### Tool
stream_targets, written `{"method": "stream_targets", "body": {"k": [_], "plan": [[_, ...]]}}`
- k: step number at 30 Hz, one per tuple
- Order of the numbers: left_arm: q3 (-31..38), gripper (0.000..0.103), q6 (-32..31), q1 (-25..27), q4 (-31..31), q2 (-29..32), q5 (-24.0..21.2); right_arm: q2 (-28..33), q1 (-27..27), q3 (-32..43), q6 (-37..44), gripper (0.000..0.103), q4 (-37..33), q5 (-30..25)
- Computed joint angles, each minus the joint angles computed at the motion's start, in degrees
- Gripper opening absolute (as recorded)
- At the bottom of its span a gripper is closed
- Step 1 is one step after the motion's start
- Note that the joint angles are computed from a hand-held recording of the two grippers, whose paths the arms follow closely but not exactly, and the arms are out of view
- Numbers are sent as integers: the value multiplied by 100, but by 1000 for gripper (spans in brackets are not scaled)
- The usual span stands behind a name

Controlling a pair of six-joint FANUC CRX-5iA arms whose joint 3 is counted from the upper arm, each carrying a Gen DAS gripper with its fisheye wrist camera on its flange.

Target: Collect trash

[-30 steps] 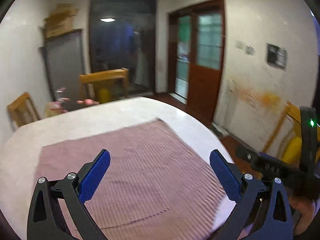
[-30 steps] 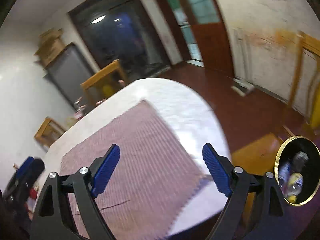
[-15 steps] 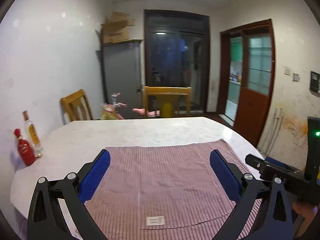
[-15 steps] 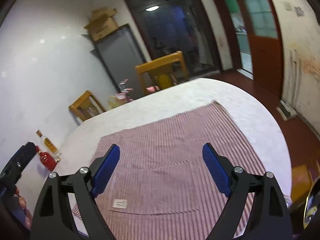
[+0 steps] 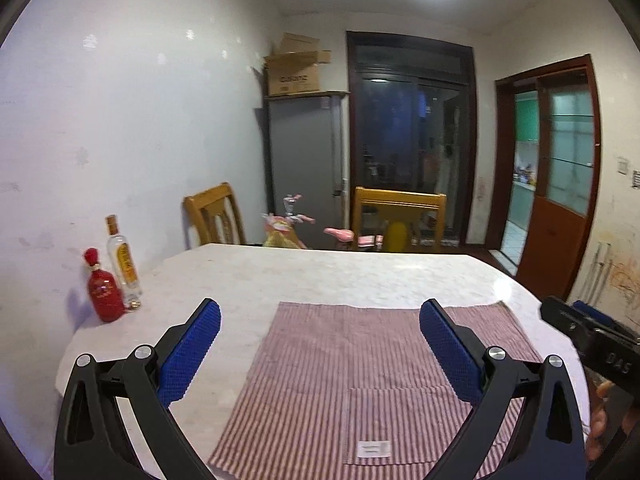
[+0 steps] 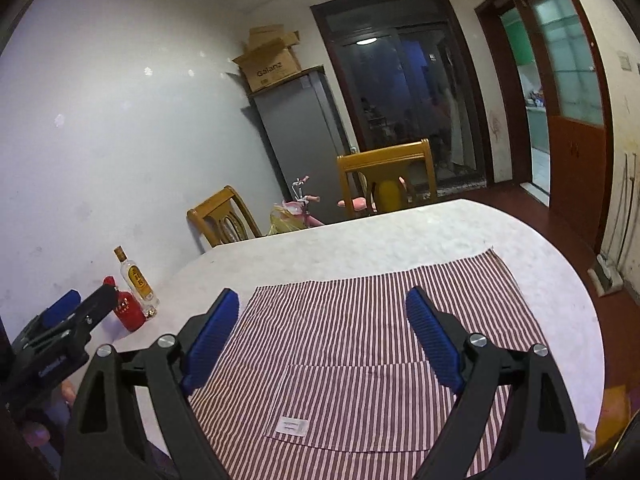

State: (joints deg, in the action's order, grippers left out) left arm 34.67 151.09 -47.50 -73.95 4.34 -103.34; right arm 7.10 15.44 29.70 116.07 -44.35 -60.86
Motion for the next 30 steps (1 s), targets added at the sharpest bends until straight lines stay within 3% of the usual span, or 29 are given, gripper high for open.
{"method": "stream_targets", "body": {"k": [30], "plan": [[87,97,-17,-246,-82,-46,77,-27,-240,55,246,87,-434,-353]]}}
